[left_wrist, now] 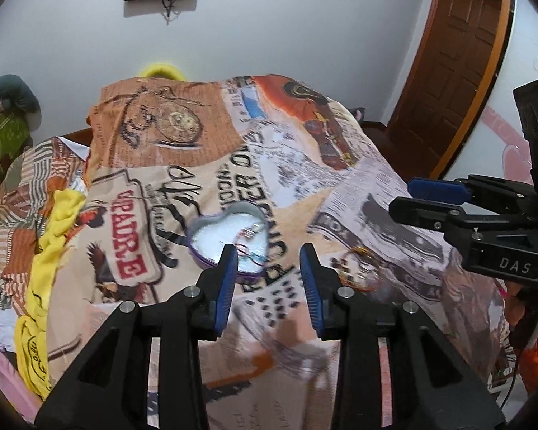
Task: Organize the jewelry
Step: 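Move both tools back to the pile, left tool reaching the orange bracelet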
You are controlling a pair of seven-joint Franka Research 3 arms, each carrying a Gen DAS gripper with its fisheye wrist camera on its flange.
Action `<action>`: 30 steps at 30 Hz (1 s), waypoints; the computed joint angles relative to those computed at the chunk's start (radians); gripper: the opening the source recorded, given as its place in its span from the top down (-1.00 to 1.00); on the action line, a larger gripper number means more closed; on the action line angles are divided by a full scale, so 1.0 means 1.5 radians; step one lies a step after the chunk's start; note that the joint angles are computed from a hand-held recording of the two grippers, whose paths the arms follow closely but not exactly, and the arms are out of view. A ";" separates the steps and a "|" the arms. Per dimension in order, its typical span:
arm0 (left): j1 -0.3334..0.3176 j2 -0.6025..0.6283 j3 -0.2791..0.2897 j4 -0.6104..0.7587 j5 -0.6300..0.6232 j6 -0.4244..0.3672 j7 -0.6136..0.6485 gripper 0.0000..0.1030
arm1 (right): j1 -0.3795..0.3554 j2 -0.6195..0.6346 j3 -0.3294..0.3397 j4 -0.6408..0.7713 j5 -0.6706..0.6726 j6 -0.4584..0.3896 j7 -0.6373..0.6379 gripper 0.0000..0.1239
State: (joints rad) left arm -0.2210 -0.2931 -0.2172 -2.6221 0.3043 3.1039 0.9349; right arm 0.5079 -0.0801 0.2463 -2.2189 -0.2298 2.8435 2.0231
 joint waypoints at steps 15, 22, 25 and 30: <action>-0.065 0.159 -0.010 0.106 -0.066 -0.044 0.053 0.32 | -0.062 -0.089 0.009 -0.141 0.038 0.019 -0.013 0.33; -0.061 0.225 -0.035 0.153 -0.202 -0.057 0.150 0.58 | -0.065 -0.090 0.007 -0.170 0.068 0.030 -0.040 0.33; -0.061 0.246 -0.028 0.173 -0.149 -0.062 0.102 0.77 | -0.059 -0.085 0.001 -0.174 0.092 0.035 -0.061 0.33; -0.041 0.259 -0.046 0.184 -0.156 -0.058 0.107 0.96 | -0.053 -0.083 -0.003 -0.180 0.119 0.043 -0.086 0.33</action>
